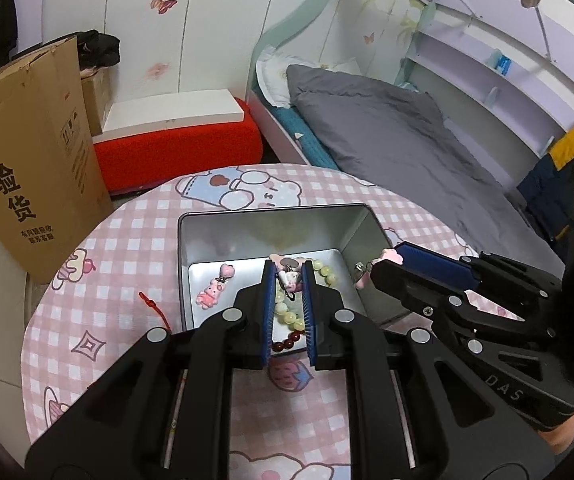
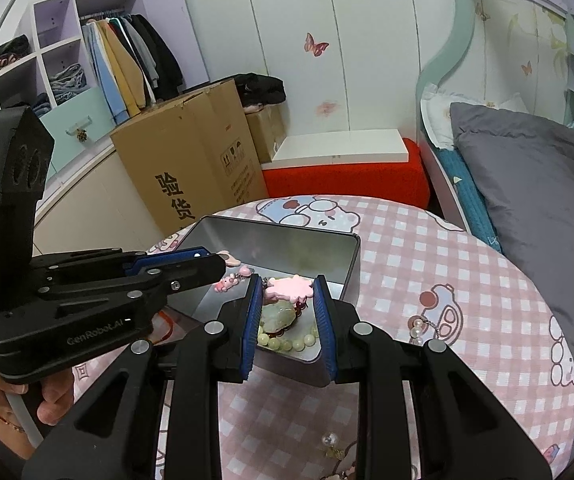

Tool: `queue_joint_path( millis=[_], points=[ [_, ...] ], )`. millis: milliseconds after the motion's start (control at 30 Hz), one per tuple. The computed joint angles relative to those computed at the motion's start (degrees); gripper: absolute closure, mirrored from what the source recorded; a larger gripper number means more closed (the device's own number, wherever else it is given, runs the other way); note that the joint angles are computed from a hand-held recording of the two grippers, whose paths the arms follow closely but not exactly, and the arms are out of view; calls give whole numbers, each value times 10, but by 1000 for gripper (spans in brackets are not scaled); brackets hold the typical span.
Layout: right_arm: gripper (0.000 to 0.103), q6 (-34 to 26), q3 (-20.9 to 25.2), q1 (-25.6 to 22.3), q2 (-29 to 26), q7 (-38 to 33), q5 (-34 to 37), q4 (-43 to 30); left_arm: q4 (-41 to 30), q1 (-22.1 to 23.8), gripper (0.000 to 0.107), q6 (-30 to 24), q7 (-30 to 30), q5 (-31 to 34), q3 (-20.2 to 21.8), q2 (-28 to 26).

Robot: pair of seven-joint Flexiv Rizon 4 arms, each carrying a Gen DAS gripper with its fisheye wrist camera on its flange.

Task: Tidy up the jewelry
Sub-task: 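Place both pink charms into the grey box and open both tools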

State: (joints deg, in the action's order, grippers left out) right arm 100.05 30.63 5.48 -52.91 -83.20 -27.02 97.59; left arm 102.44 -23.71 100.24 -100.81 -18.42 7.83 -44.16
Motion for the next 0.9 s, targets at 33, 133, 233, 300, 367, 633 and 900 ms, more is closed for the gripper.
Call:
queue_joint_path(
  millis=[33, 133, 233, 300, 367, 633, 900],
  points=[
    [79, -2, 0, 1, -1, 0, 0, -1, -2, -2, 94, -3, 0, -1, 3, -2],
    [79, -6, 0, 3, -3, -1, 2, -5, -5, -5, 94, -6, -3, -2, 7, -6],
    [79, -11, 3, 3, -5, -4, 4, -8, -6, -3, 93, -6, -9, -3, 4, -6],
    [79, -14, 4, 2, -6, -7, 6, -9, -5, -1, 93, -9, -10, -2, 4, -5],
    [79, -17, 5, 4, -7, -9, 10, -12, -6, -3, 93, -14, -12, -1, 7, -5],
    [79, -25, 9, 5, -9, -20, 24, -16, -3, -13, 93, -21, -25, 5, 21, 0],
    [77, -20, 7, 7, -5, -23, 38, -12, 19, -48, 55, 0, -47, 0, 61, 9]
  ],
)
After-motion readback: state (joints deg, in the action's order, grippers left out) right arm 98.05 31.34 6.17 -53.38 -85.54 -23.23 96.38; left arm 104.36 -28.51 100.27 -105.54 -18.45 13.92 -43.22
